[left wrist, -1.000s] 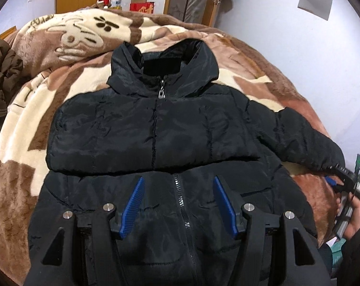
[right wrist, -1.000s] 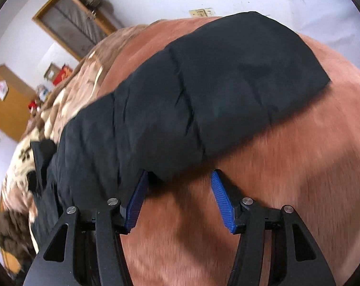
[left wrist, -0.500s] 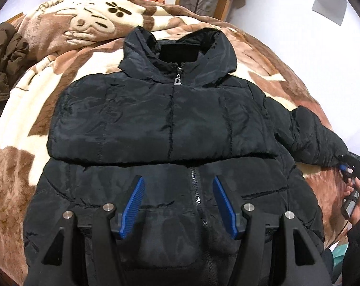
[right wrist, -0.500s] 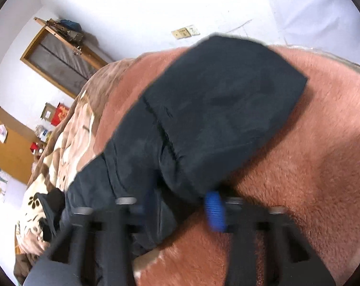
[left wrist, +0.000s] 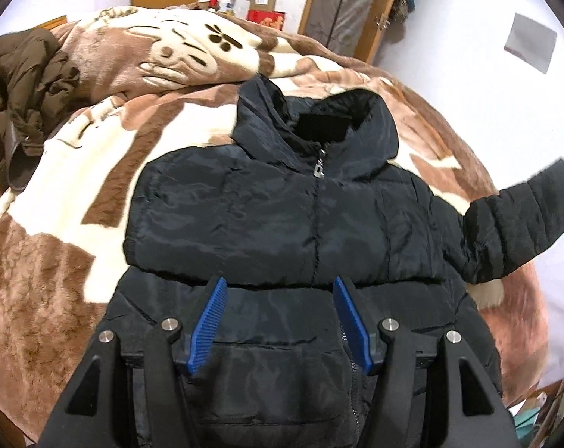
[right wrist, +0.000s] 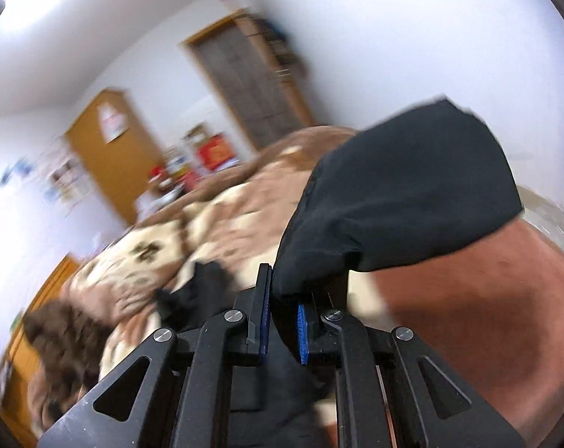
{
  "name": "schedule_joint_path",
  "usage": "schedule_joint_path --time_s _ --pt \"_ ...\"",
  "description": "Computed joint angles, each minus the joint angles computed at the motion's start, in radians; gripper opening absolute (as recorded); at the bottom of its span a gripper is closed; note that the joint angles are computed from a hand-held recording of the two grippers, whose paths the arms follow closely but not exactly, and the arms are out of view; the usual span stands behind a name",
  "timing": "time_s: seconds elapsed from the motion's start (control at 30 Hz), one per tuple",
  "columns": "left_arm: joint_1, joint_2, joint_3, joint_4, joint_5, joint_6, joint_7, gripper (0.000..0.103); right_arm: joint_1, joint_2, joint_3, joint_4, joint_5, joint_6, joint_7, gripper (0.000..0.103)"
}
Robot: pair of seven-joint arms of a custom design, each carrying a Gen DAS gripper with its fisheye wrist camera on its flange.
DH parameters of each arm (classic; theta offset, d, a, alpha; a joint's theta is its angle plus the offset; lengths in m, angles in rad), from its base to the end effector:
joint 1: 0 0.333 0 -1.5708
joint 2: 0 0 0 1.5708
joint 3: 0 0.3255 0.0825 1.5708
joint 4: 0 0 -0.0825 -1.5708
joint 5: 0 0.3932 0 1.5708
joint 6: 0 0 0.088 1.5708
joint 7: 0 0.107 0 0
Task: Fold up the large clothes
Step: 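Fold the held sleeve across the jacket body with the right gripper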
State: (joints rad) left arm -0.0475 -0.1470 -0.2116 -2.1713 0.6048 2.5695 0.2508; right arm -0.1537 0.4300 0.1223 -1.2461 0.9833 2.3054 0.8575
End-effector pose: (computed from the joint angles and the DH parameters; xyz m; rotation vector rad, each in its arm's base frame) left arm 0.5317 -0.1550 0.5184 -2.2936 1.1675 -0.6944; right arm 0.7441 -0.0288 0.6121 -1.5759 1.2900 -0.1621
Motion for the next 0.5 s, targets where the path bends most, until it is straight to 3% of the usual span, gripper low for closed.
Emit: schedule_joint_path --time_s 0.23,0.5 --pt "0.036 -0.088 0.001 -0.104 0.001 0.046 -0.049 0.061 0.121 -0.055 0.035 -0.113 -0.048 -0.073 -0.107 0.012" --pt "0.092 -0.173 -0.004 -0.223 -0.043 0.080 -0.046 0.061 0.289 0.090 0.028 -0.097 -0.301 -0.089 -0.034 0.014"
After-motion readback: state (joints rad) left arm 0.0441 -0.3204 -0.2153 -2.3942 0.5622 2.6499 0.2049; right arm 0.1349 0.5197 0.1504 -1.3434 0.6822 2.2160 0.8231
